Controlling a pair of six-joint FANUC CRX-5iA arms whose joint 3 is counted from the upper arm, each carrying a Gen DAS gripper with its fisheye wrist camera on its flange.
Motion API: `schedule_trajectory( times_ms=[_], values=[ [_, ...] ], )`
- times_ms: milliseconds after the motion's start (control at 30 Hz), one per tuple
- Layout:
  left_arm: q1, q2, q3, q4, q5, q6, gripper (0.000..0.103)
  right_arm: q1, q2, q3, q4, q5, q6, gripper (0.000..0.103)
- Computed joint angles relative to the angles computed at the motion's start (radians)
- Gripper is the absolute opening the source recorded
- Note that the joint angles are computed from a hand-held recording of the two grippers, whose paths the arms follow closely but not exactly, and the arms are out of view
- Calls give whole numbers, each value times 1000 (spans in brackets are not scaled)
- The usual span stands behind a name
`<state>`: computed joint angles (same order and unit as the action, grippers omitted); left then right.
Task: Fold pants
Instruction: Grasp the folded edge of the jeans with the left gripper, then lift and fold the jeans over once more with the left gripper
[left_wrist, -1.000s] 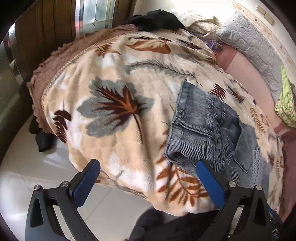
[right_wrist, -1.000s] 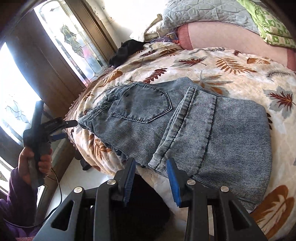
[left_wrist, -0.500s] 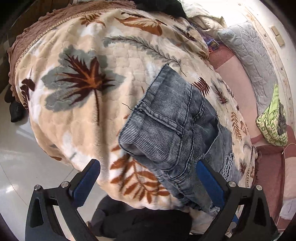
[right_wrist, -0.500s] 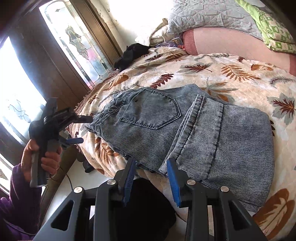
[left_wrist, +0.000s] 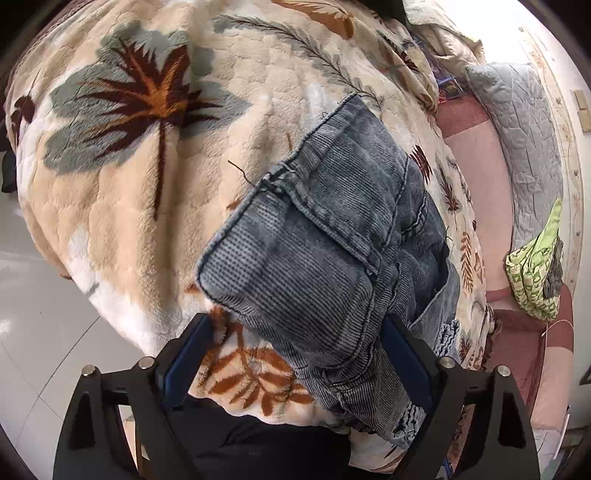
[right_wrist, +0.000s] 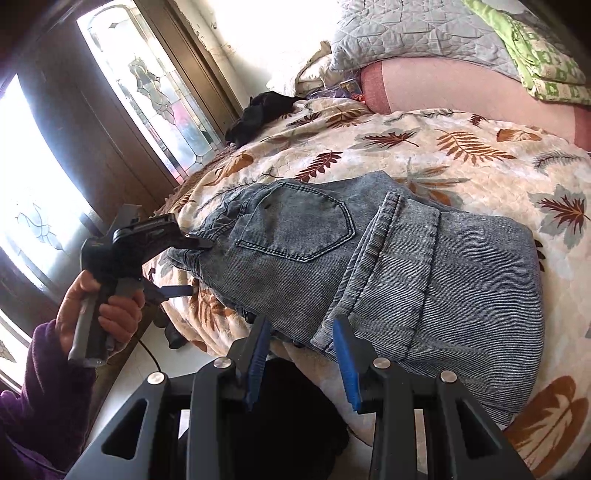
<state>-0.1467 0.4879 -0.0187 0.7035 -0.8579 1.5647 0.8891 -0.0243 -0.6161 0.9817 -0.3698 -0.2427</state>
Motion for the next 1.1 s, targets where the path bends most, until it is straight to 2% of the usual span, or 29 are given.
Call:
schedule_trajectory(
  times_ms=[67,133,267,367,433,533,600,733,900,1100],
  values=[
    [1,1,3,13,-3,-26,79,-2,-2,-3,7,1,-8,39],
    [4,-12,-25,68,8,-86,66,-7,-3,-7,14,6,-17,39],
    [-4,-10,-5,38,13,-88,65,-13,0,-11,21,17,-30,39],
    [-2,-6,-24,79,23,-101,66,-16,0,-16,34,23,-41,39],
    [-2,-1,-23,86,22,-98,70,-16,-3,-20,41,22,-45,39],
    [-7,-6,-31,81,46,-96,70,-27,-7,-32,60,36,-73,39],
    [-17,-10,-22,45,68,-88,70,-31,-8,-37,69,39,-86,39],
    [-38,-29,-15,-27,118,-73,53,-47,-12,-56,119,48,-135,39],
    [-58,-47,13,-137,144,-33,37,-78,-24,-88,221,25,-217,39],
    [-107,-95,64,-340,167,35,23,-155,-48,-159,419,-34,-374,39]
  ],
)
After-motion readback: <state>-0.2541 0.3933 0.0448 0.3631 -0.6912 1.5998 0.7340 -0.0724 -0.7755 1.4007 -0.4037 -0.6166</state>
